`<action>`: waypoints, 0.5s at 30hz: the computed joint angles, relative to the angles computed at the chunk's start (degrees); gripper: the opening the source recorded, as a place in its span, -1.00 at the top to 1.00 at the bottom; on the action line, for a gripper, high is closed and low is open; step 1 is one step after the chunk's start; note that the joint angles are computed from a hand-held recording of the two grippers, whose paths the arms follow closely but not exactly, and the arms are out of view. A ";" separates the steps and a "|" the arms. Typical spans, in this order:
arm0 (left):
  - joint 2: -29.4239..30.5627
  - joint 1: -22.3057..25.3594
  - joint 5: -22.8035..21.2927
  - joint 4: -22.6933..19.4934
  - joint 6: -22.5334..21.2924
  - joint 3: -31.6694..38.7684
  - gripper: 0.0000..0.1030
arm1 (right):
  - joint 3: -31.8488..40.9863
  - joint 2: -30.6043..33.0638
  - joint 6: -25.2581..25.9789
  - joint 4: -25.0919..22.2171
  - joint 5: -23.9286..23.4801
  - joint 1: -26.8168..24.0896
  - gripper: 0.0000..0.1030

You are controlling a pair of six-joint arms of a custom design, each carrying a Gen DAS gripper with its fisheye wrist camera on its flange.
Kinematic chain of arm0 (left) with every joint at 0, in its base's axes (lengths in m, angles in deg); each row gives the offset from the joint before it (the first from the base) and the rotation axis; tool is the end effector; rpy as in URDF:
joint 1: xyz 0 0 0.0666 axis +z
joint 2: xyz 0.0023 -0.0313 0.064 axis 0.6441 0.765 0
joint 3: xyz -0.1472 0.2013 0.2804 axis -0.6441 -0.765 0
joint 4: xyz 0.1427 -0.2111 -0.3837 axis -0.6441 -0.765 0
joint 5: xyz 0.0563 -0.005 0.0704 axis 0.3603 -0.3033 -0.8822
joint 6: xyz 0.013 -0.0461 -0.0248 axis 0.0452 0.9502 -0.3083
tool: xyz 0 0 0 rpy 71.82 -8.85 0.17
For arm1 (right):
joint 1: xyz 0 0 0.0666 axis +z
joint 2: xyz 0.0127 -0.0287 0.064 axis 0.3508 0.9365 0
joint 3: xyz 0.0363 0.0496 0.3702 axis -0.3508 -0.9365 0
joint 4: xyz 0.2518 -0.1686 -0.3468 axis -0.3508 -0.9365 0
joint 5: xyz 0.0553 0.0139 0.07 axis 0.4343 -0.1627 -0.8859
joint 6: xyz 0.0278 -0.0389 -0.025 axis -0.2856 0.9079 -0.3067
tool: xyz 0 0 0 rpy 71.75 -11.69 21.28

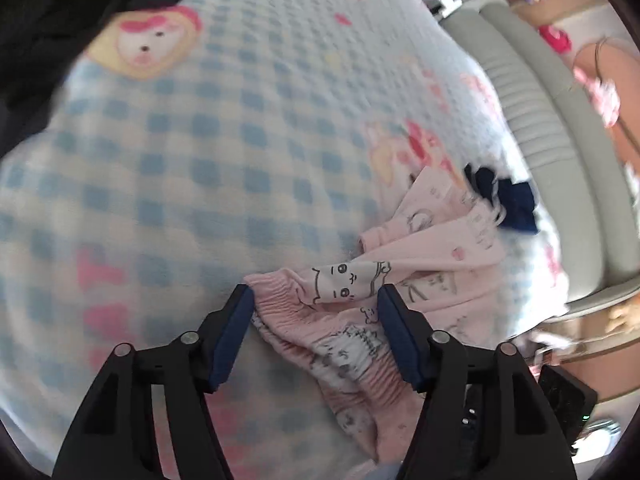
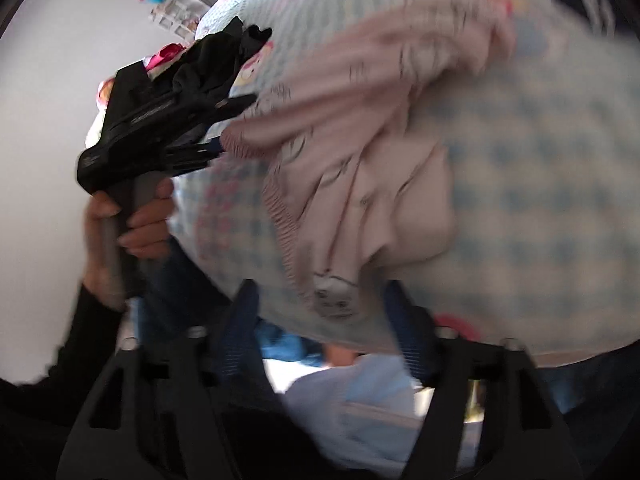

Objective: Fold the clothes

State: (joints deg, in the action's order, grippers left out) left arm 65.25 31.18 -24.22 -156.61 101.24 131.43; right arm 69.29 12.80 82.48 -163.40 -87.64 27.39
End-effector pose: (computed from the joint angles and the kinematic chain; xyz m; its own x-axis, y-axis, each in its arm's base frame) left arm 0.6637 -0.1197 0.4431 -0.9351 -0.2255 -0.2734 -0.0496 0.8472 -0.5290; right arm 0.5839 0.0924 0.4425 -0.9692 -0.1387 -0.2036 -0.2367 0.7535 0.6134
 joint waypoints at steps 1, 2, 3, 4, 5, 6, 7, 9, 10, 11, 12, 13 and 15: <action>-0.21 -0.68 -0.68 -0.12 -1.34 0.02 0.51 | 0.37 0.83 -0.17 -0.41 0.18 0.53 -0.08; -0.58 -1.18 -0.63 0.08 -2.24 -0.10 0.80 | 0.68 0.95 -0.23 0.39 2.04 1.00 0.45; -1.44 -1.34 -0.01 0.91 -2.31 -0.61 0.81 | 0.94 0.91 -0.26 1.44 4.17 1.44 0.73; -2.45 -1.63 -1.38 1.55 -2.66 -0.94 0.88 | 1.21 0.89 -0.22 2.45 6.32 1.87 0.77; -3.39 -1.74 -2.44 2.21 -2.79 -1.14 0.93 | 1.65 0.82 -0.44 3.21 7.36 1.88 0.85; -4.20 -1.46 -2.85 2.94 -2.42 -1.06 0.94 | 2.38 0.61 -1.17 4.22 8.20 1.46 0.86; -4.82 -1.17 -2.93 3.73 -1.82 -0.84 0.95 | 3.19 0.42 -1.96 5.29 9.08 0.98 0.87; -5.12 -0.26 -1.29 5.89 1.13 0.87 1.00 | 5.49 0.22 -4.31 7.30 10.90 -0.13 0.89; -5.11 0.04 -0.16 7.39 3.22 2.30 1.00 | 7.18 0.27 -6.04 8.19 11.89 -0.79 0.89; -5.09 0.22 1.09 9.40 4.88 3.94 1.00 | 8.88 0.20 -7.19 9.71 11.88 -1.37 0.89; -4.86 0.16 1.51 10.70 5.62 5.87 1.00 | 10.66 0.20 -8.26 11.41 11.68 -1.92 0.89; -4.27 -0.33 0.38 10.31 4.22 8.42 0.99 | 12.58 0.33 -9.38 13.13 11.51 -2.47 0.89; -2.51 -1.33 -1.97 8.51 1.04 14.03 0.99 | 16.45 0.77 -9.21 15.36 13.91 -2.99 0.89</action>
